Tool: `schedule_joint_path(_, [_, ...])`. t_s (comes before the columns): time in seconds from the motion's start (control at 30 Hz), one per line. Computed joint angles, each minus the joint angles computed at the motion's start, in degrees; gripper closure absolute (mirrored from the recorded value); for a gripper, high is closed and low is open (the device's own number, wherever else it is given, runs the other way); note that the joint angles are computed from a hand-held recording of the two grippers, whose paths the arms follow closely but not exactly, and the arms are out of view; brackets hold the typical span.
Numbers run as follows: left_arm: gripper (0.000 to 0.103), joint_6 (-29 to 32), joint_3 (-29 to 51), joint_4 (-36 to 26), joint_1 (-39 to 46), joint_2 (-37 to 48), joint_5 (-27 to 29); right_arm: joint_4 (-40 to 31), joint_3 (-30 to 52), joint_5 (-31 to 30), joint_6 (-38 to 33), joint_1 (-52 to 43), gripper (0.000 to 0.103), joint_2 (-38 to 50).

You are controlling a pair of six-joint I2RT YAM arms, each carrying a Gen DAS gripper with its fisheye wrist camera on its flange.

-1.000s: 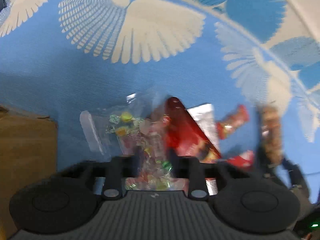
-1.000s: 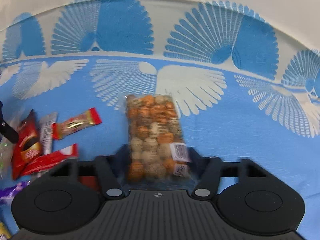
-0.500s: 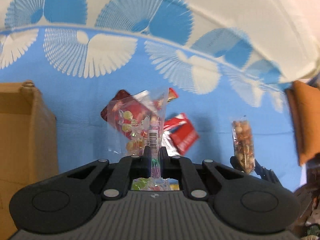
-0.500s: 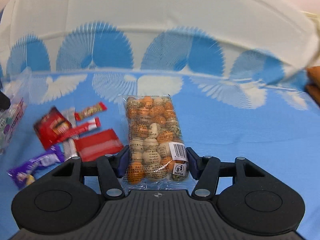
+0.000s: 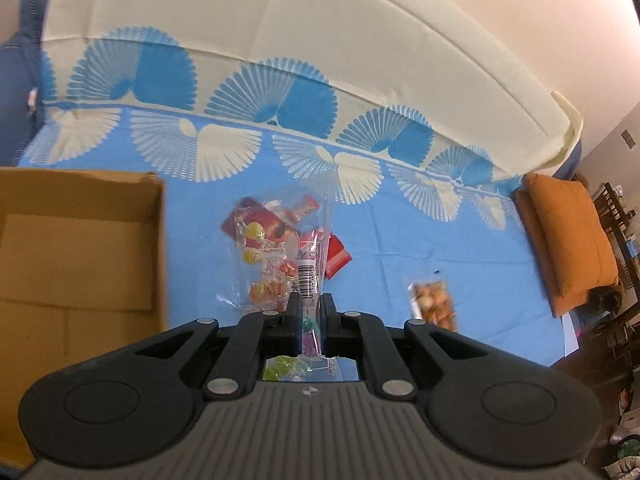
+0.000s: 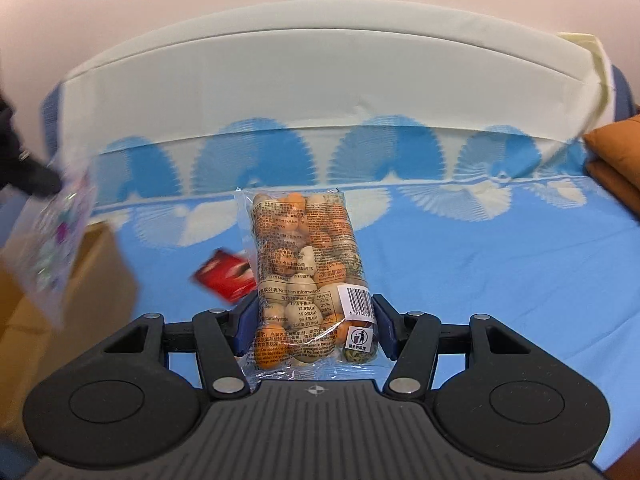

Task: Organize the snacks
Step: 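Carry candy bag with left gripper while right gripper carries nut bag to box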

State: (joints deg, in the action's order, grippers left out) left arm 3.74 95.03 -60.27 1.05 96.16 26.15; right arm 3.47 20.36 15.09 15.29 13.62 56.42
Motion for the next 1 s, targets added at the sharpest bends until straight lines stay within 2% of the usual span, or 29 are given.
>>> schedule_joint_path(0.13, [0.094, 4.3, -2.0, -3.2, 6.2, -5.5, 1.6, -8.6, 1.8, 7.1, 6.2, 12.1, 0.043, -6.5])
schedule_joint_path(0.23, [0.094, 8.0, -2.5, -6.1, 11.7, -8.1, 2.5, -11.8, 4.4, 9.2, 11.3, 18.5, 0.043, -7.8])
schedule_joint_path(0.5, [0.094, 18.0, -0.7, -11.2, 27.1, -9.1, 6.9, -12.2, 12.1, 14.5, 15.0, 31.5, 0.043, -0.8])
schedule_joint_path(0.73, [0.094, 21.1, 1.5, -11.3, 34.8, -6.0, 8.2, -10.5, 19.1, 13.1, 15.5, 35.9, 0.043, 8.9])
schedule_joint_path(1.0, [0.094, 22.3, 4.7, -11.3, 37.9, -1.4, 7.8, -10.1, 25.5, 10.9, 14.5, 37.8, 0.043, 16.7])
